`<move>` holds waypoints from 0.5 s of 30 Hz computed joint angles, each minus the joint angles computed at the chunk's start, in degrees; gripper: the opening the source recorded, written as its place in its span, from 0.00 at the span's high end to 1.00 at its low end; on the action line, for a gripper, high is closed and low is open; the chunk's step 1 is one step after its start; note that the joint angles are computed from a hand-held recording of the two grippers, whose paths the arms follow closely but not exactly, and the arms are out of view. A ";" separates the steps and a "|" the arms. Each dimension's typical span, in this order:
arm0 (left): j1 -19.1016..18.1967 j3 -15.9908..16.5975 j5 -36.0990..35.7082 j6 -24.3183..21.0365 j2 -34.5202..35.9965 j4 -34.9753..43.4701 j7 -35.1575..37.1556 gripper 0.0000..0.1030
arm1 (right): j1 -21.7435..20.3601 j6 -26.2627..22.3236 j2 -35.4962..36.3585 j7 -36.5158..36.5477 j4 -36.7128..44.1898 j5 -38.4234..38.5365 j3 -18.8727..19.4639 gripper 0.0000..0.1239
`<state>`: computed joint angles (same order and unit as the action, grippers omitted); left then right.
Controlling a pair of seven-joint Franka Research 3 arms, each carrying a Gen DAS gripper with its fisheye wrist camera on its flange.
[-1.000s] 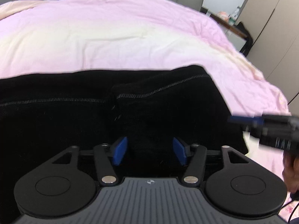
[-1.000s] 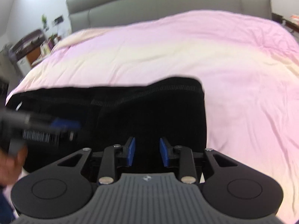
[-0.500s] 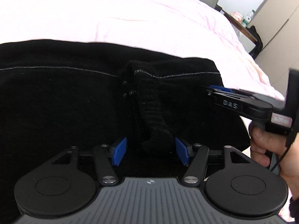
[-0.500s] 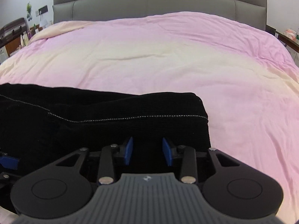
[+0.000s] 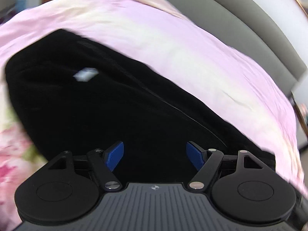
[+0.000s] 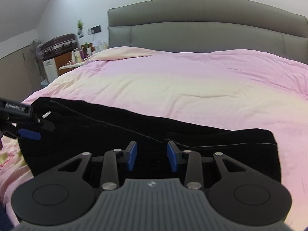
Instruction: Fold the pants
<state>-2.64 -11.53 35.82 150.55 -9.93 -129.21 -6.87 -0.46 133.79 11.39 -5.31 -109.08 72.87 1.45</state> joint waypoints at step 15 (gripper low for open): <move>10.08 -1.48 2.50 -0.04 -13.92 -16.26 -19.82 0.15 | 12.69 4.53 -8.30 1.34 -12.21 -3.49 3.29 0.74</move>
